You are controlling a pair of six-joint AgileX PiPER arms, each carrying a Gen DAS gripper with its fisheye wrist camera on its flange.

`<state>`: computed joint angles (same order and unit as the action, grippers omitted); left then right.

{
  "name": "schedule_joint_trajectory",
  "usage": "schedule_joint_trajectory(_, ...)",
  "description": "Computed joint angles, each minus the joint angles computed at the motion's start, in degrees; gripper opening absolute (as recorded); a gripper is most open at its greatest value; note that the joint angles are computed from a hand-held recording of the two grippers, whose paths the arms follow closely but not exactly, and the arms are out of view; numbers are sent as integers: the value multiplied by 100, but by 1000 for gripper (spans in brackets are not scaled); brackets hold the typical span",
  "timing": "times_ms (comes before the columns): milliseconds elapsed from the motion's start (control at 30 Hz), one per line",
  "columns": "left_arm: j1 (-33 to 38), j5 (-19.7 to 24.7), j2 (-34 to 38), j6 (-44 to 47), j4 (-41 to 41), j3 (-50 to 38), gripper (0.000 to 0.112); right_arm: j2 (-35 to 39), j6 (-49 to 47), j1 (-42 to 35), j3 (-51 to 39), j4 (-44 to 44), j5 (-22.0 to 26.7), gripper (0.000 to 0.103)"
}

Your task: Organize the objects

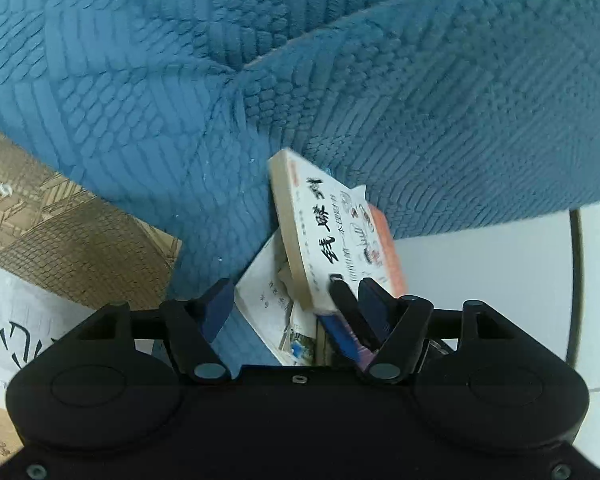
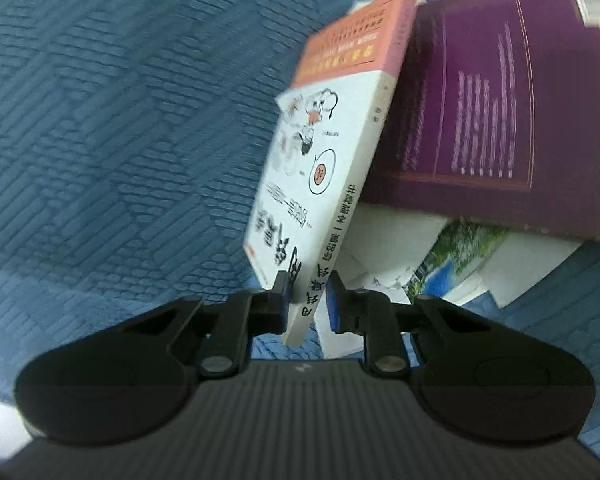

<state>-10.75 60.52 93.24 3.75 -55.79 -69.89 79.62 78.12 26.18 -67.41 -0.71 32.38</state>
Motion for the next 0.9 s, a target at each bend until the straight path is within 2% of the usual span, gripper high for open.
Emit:
schedule_joint_trajectory(200,-200,7,35,115,-344,201,65,-825,-357,-98,560,318,-29,16)
schedule_joint_trajectory(400,-330,85,185,255,-844,534,64,-1277,-384,-159,765,479,134,15)
schedule_joint_trajectory(533,-346,-68,195,339,-986,720,52,-1597,-423,-137,916,385,149,15)
schedule_joint_trajectory(800,-255,-248,425,259,-1019,858,48,-2219,-1744,-852,1639,2206,103,14)
schedule_joint_trajectory(900,-204,-242,490,330,-1136,916,44,-2362,-1899,-983,1693,2250,64,14)
